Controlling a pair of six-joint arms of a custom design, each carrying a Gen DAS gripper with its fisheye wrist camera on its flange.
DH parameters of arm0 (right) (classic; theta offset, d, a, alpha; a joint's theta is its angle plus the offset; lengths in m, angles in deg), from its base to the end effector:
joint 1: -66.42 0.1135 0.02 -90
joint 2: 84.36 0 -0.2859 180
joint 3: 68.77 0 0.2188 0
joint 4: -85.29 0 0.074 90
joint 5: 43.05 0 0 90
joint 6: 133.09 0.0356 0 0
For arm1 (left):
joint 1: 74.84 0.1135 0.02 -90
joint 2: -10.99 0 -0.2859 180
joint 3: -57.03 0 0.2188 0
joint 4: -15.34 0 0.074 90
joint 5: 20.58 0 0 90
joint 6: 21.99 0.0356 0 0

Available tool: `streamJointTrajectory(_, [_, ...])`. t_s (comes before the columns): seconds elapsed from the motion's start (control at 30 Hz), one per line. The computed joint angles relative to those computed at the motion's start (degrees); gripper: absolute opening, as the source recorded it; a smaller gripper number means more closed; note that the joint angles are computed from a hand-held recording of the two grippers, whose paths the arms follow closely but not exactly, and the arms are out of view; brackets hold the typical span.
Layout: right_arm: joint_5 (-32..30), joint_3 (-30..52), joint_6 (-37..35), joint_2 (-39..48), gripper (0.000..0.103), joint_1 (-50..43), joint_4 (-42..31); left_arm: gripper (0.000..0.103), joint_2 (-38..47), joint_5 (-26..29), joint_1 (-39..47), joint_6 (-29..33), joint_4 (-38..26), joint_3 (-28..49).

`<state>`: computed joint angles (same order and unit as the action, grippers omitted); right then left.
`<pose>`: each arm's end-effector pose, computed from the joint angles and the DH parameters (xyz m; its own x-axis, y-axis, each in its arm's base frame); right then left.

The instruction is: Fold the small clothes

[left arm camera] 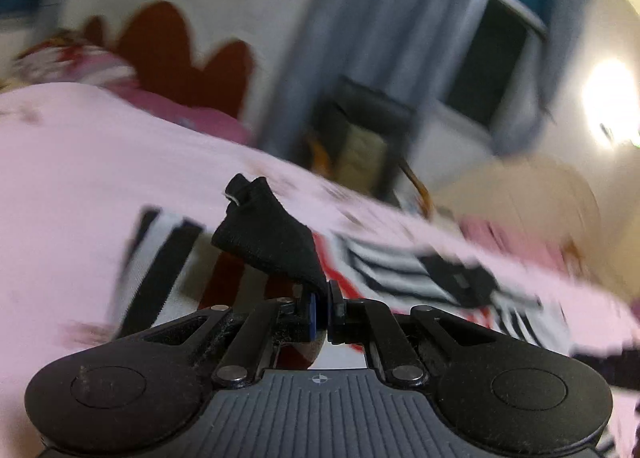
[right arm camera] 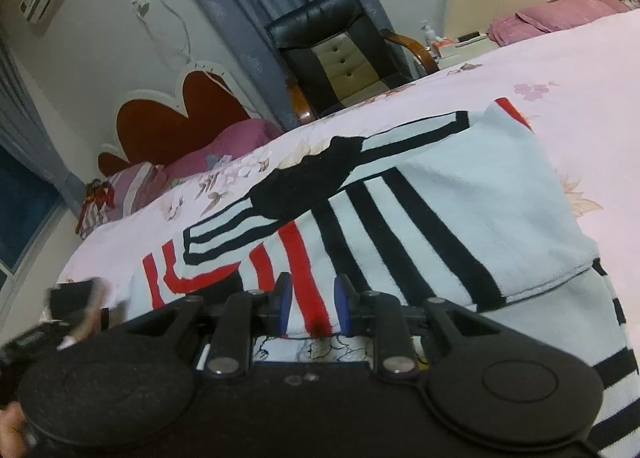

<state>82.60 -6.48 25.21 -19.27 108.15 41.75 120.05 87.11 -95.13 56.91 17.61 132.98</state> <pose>0.1550 0.1104 0.2877 -0.4232 0.6343 -0.6470 0.4127 0.7707 0.4855 0.3614 -0.1451 0.2089 -0.5826 0.0198 -0.8125 0.4718 0.8223 -0.3182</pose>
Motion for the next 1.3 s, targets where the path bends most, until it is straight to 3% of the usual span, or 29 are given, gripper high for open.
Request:
streamJointTrajectory(0.17, [0.6,-1.2,1.9,-2.3,0.025,0.3,0.2,0.004,4.6,-5.2,-10.6,3.6,-9.3,8.2])
streamJointTrajectory(0.27, [-0.4,-2.6,2.9,-3.1,0.028,0.2,1.7,0.005,6.3,-9.1,-15.5,7.2,-13.7,9.4])
streamJointTrajectory(0.3, [-1.5,-3.1,2.8,-3.3,0.031,-0.6,2.9,0.013,5.9,-12.5,-17.2,9.1,-11.0,7.6])
streamJointTrajectory(0.37, [-3.2,-4.1,2.8,-3.0,0.04,-1.0,5.8,0.045,4.6,-12.4,-18.0,10.5,-10.6,6.4])
streamJointTrajectory(0.4, [-4.1,-4.7,2.5,-2.8,0.046,-1.1,7.6,0.072,3.6,-10.5,-17.7,10.4,-10.4,5.6])
streamJointTrajectory(0.43, [-5.2,-5.2,2.0,-2.3,0.049,-1.4,9.8,0.074,2.3,-9.8,-17.5,10.1,-8.6,3.8])
streamJointTrajectory(0.7, [-15.5,-6.8,-0.5,7.7,0.046,-4.6,26.4,0.074,-12.3,-8.7,-6.6,9.1,3.0,-16.8])
streamJointTrajectory(0.83, [-17.3,-5.9,-1.2,13.4,0.044,-5.6,32.5,0.074,-12.2,-7.4,0.3,9.2,4.9,-19.9])
streamJointTrajectory(0.87, [-18.1,-5.7,-1.4,14.8,0.042,-6.2,34.3,0.074,-11.3,-7.4,1.3,9.3,3.8,-19.1])
streamJointTrajectory(0.93, [-19.0,-5.0,-1.8,17.5,0.021,-7.2,36.6,0.074,-8.9,-6.7,2.5,9.4,3.1,-17.5])
streamJointTrajectory(0.97, [-19.7,-3.8,-1.9,18.9,0.017,-7.8,36.3,0.074,-8.0,-6.2,2.8,9.5,3.3,-16.9])
streamJointTrajectory(1.0, [-20.1,-2.3,-2.2,20.3,0.007,-8.2,35.3,0.074,-7.0,-6.2,2.5,9.8,3.3,-16.1])
streamJointTrajectory(1.13, [-11.7,2.8,-7.1,19.7,0.007,-6.0,27.8,0.074,-4.0,-7.0,1.2,11.2,4.8,-14.4])
streamJointTrajectory(1.23, [-3.3,3.8,-9.9,14.0,0.007,-4.6,21.6,0.074,-2.9,-4.6,1.2,11.1,3.5,-12.5])
streamJointTrajectory(1.3, [-0.8,3.5,-10.4,9.4,0.007,-5.3,17.5,0.068,-2.4,-3.8,1.0,10.6,3.1,-11.4])
